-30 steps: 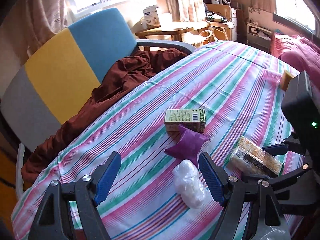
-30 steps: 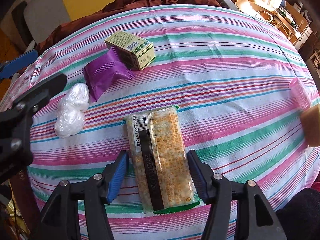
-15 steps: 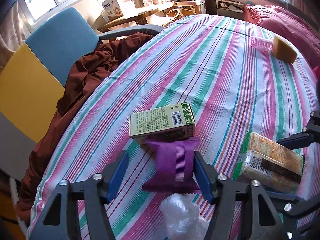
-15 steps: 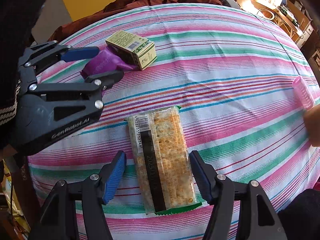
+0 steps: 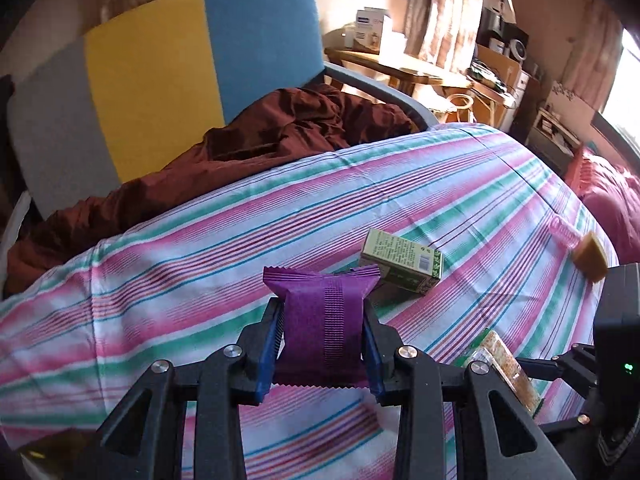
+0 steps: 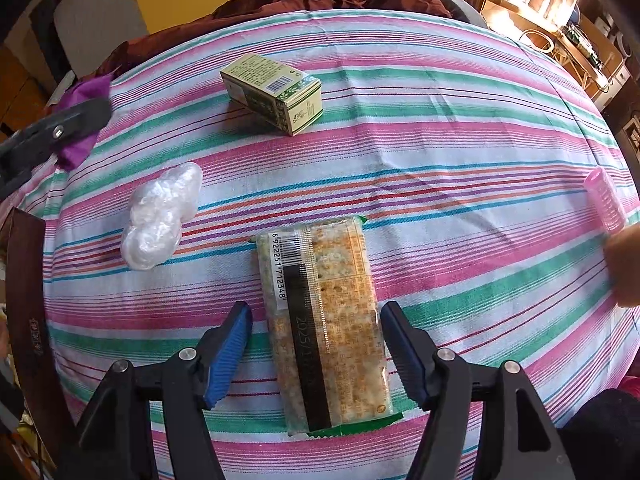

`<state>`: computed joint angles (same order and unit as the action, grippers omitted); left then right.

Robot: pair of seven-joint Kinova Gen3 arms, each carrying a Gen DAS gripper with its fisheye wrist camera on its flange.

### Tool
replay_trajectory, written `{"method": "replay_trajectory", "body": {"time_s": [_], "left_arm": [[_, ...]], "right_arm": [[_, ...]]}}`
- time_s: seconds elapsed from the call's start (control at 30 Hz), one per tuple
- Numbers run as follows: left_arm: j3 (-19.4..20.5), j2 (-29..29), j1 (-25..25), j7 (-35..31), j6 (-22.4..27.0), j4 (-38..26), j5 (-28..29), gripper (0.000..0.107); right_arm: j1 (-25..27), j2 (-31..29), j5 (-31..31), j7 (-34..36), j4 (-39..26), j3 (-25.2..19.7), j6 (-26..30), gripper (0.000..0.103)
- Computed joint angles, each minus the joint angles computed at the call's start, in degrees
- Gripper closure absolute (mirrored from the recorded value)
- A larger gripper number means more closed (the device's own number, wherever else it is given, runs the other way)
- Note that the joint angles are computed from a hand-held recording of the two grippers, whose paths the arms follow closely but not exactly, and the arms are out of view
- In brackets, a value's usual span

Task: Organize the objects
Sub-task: 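Grasp the purple packet with the left gripper while the right gripper grasps the cracker packet, then carry the purple packet over the gold tray with the left gripper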

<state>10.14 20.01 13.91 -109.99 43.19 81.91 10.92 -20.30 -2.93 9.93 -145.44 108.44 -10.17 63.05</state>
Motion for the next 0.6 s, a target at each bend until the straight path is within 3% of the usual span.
{"method": "replay_trajectory", "body": {"time_s": [0.17, 0.5, 0.53, 0.57, 0.6], "left_arm": [[-2.80, -6.90, 0.32, 7.79, 1.56, 9.07, -1.95, 0.071], [-1.11, -16.40, 2.86, 17.17, -2.70, 26.69, -6.26, 0.071], [-0.97, -16.99, 3.17, 18.13, -4.09, 28.05, -6.91, 0.072], [-0.68, -17.77, 3.65, 19.48, -6.11, 29.43, -8.46, 0.072], [-0.61, -18.16, 3.96, 20.18, -7.19, 30.18, -9.24, 0.072]], "right_arm": [[-0.26, -0.98, 0.53, -0.90, 0.39, -1.15, 1.23, 0.034], [-2.07, -3.85, 1.28, -2.97, 1.36, -2.62, 4.09, 0.037], [-1.35, -3.36, 1.41, -3.89, 0.90, -3.67, 4.44, 0.041], [-1.69, -1.81, 2.47, -3.88, -0.63, -3.73, 3.86, 0.052], [-2.39, -0.44, 3.33, -3.48, -1.99, -3.33, 3.38, 0.054]]}}
